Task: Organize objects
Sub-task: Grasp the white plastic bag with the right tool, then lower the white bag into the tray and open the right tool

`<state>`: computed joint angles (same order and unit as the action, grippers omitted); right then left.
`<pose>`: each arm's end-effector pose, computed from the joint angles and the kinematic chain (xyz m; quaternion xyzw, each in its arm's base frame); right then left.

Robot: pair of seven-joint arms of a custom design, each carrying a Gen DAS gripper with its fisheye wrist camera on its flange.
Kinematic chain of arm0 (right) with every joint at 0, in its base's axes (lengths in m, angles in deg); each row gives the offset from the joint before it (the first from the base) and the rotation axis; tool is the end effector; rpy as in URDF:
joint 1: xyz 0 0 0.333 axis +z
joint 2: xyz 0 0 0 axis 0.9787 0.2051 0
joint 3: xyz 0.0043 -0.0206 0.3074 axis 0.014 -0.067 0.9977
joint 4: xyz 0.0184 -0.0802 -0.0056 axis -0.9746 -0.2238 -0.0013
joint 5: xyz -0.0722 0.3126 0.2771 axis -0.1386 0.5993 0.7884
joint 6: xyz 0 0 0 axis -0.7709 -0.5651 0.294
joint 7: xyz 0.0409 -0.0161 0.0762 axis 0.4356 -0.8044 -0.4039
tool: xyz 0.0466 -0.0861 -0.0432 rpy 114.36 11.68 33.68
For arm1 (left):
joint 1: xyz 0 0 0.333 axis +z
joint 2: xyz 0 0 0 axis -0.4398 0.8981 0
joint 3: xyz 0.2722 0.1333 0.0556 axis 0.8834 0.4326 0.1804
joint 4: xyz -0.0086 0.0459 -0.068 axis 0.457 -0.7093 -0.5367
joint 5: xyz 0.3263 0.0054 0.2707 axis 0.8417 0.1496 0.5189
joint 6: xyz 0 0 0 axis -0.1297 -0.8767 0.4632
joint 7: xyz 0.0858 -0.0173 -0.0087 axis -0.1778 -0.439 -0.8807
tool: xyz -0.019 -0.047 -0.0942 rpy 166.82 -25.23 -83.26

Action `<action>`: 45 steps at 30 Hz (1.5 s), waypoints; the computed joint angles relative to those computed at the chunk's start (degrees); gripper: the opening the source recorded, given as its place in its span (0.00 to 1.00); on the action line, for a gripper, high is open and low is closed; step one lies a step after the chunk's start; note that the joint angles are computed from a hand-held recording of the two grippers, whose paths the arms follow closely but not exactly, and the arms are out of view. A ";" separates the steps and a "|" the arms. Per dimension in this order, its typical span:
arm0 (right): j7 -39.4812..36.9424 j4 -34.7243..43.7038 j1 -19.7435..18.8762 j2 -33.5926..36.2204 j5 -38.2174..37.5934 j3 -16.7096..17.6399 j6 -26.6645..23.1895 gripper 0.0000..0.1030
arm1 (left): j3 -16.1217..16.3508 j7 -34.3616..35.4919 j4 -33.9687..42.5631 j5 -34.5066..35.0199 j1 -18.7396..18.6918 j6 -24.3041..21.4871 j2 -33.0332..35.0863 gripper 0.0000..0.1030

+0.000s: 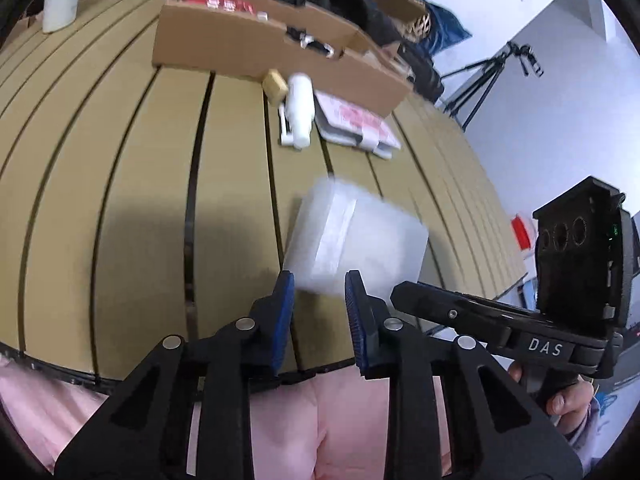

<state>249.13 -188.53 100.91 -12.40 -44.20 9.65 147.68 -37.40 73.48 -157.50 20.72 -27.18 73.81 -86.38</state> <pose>0.4120 0.2997 0.3659 -0.4994 0.7958 -0.0080 0.3423 0.5183 -0.0846 0.3779 0.4260 -0.8315 0.3301 0.1347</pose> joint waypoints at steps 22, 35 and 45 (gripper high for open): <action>19.95 2.29 -32.67 1.85 -14.56 26.34 5.85 0.35 | -2.62 1.42 8.94 -1.03 0.15 -2.21 6.17 0.42; -41.82 36.82 -8.67 17.48 27.15 -3.05 -9.23 0.34 | -5.39 -19.44 53.79 12.45 -2.01 -4.12 30.57 0.41; -41.85 58.16 -9.82 39.21 27.76 -2.23 -25.23 0.32 | -6.18 -31.77 62.77 28.55 -2.92 -1.68 44.42 0.25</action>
